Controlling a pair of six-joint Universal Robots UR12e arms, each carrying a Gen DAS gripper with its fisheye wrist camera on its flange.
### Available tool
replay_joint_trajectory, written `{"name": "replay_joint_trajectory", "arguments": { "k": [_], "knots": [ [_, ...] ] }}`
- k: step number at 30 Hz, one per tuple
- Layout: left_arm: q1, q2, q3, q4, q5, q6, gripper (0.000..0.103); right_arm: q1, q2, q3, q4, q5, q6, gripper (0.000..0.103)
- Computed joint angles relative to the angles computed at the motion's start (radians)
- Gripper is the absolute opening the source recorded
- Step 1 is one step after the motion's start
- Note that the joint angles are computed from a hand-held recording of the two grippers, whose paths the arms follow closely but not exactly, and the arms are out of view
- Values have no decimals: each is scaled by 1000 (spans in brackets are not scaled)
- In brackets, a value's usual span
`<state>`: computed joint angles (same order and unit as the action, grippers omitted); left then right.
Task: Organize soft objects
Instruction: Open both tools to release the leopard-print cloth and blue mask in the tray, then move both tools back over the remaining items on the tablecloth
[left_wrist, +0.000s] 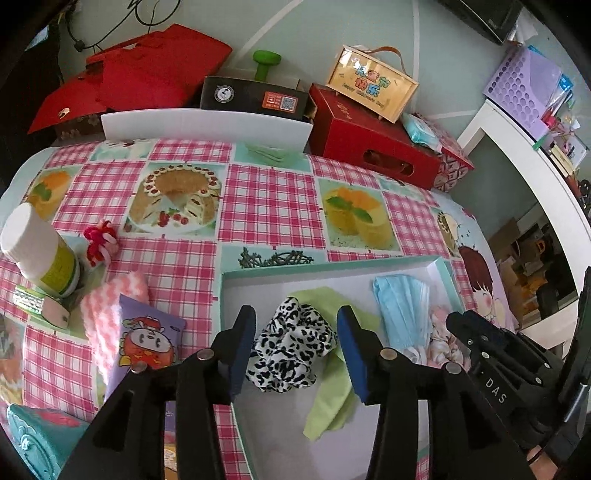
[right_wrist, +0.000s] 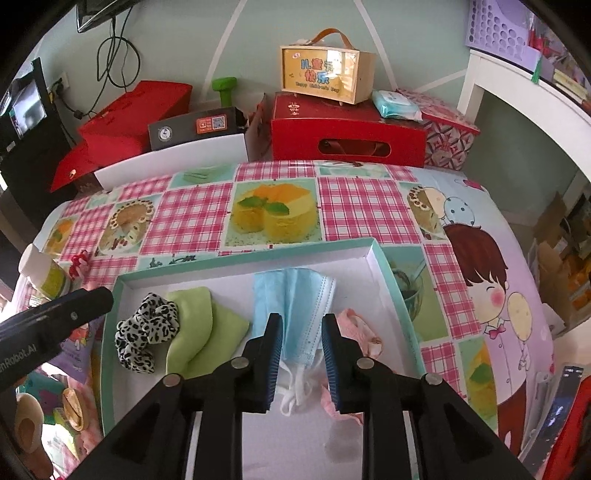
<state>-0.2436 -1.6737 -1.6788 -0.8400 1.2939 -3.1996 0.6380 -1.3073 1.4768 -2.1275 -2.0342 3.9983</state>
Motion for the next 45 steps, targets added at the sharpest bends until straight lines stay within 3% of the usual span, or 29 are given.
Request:
{"name": "replay_joint_trajectory", "arguments": {
  "k": [2,3,4,5,6,7,11,13,15,27,34,45],
  "knots": [
    [0,-3,2,-7,15,-7,51,-2,2,-3,13,9,2,25],
    [0,-5,4,-13,24,-12,51,-3,4,-6,24,12,1,30],
    [-1,-7,5,-17,35,-17,57,-3,5,-7,32,13,1,36],
    [-2,-8,4,-16,44,-20,74,-3,7,-10,42,13,3,51],
    [-4,-10,3,-9,61,-25,82,-3,9,-13,50,13,7,60],
    [-7,-10,0,5,85,-29,88,-4,8,-12,51,15,9,61],
    [-11,-11,-7,40,141,-36,88,-8,8,-13,67,24,28,65],
    [-9,-11,-11,49,156,-53,88,-11,8,-14,82,30,42,78],
    [-6,-12,-10,44,158,-63,89,-13,10,-16,99,33,51,103],
    [7,-11,-11,32,146,-96,89,-11,17,-30,124,32,53,103],
    [5,-10,-11,37,175,-105,89,-13,15,-28,134,29,64,103],
    [32,12,-20,82,163,-131,89,-7,13,-36,149,13,74,103]
  ]
}}
